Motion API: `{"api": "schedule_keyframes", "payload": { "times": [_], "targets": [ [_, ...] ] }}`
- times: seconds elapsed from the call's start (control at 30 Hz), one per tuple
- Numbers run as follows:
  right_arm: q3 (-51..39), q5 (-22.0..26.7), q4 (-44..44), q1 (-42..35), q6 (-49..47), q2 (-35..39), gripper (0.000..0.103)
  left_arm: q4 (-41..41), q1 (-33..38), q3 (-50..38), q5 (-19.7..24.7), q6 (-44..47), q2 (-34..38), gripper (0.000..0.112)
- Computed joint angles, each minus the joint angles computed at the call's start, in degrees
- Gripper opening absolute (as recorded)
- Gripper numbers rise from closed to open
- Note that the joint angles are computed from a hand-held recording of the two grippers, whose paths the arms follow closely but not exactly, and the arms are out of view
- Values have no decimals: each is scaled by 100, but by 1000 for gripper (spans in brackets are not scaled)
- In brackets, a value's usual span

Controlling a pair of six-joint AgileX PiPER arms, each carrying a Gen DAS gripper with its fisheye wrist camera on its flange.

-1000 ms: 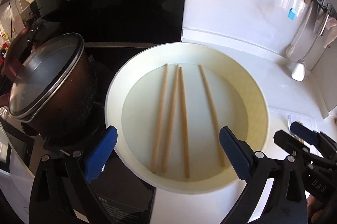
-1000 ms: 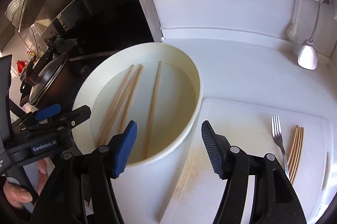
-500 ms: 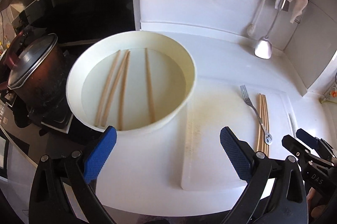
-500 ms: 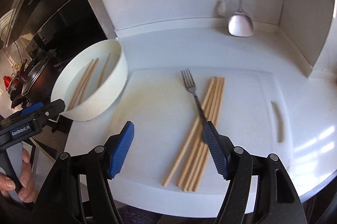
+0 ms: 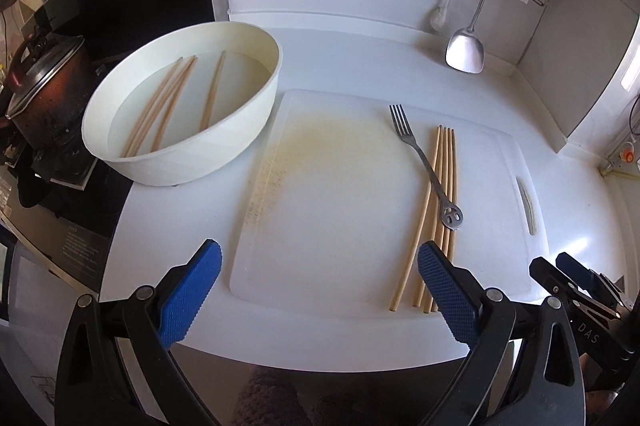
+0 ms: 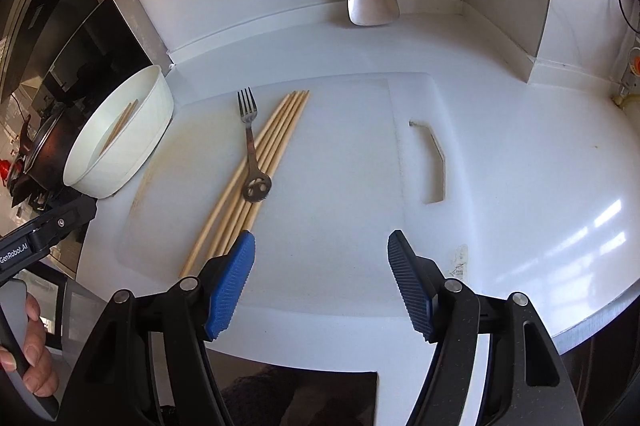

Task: Organize utensils
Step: 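Move both open tools back over the chopsticks on the cutting board, then close the left tool on a chopstick while the right tool grasps another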

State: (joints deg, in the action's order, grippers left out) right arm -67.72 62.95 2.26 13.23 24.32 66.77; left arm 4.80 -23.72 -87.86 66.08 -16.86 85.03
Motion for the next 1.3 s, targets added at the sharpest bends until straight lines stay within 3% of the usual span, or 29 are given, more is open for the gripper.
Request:
{"api": "schedule_keyframes", "payload": {
  "times": [0.1,0.27,0.43,0.63,0.8,1.3],
  "targets": [
    [144,-211,153,-134,-39,75,66,-27,-103,-7,-134,61,158,97],
    [349,-623,-6,52,471,197,66,-322,-26,216,-819,657,414,97],
    [370,-746,-256,519,913,489,66,-759,245,287,-990,972,639,97],
    [296,-871,-670,1057,1591,779,66,-750,387,364,-1117,1330,653,97],
    [80,-697,-1241,1441,2126,1073,66,-997,598,334,-1074,1511,705,97],
    [-224,-375,-1616,1720,2343,1426,66,-1148,647,364,-1035,1696,718,97]
  ]
}}
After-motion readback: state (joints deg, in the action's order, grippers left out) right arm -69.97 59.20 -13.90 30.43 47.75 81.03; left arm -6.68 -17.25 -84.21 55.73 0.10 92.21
